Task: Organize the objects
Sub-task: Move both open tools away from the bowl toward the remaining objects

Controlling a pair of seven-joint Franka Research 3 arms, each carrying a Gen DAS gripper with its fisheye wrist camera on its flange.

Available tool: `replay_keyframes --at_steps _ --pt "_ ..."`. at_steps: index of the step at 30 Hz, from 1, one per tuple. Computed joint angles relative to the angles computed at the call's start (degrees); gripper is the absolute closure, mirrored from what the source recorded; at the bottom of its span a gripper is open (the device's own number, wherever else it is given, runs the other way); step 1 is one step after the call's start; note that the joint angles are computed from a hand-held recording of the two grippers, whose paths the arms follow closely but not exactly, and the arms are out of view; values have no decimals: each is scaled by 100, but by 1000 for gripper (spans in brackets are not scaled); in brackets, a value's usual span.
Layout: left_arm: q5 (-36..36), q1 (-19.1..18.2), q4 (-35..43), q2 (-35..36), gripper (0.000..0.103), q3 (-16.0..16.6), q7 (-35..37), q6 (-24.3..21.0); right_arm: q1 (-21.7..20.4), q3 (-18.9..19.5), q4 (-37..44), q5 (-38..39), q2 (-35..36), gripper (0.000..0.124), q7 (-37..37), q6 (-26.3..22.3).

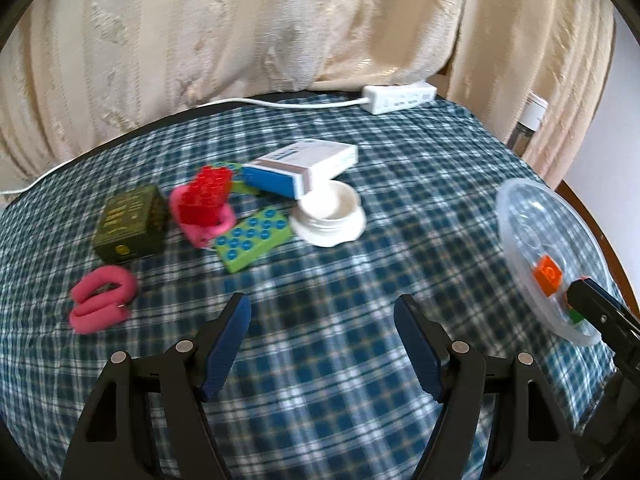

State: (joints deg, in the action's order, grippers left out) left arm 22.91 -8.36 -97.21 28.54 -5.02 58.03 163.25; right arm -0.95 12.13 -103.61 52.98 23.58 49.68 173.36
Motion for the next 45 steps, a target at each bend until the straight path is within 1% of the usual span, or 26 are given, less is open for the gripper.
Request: replay_keyframes --at_steps 5,12,19,27,33,35,45 --pt "18 65 -91 -58 28 119 -117 -5 142 -48 149 -233 84 46 142 -78" --pt "57 193 -128 -98 28 206 -264 -67 356 -115 452 -685 300 46 443 -268" --pt "114 321 -162 -129 28 294 -432 -121 583 -196 844 -1254 571 46 798 -610" --pt "25 525 -67 -59 28 262 -394 -196 835 -360 1411 -1875 932 46 1255 -995" --pt "22 567 85 11 28 298 -380 -268 1004 -484 2125 -2306 1380 46 1703 -1443" --pt "15 578 165 53 28 293 -366 -291 1069 -530 2487 -2464 1599 46 1878 -1642" --pt "-204 678 465 264 28 162 -85 -394 1356 -733 3875 -3205 2477 46 2464 -2092"
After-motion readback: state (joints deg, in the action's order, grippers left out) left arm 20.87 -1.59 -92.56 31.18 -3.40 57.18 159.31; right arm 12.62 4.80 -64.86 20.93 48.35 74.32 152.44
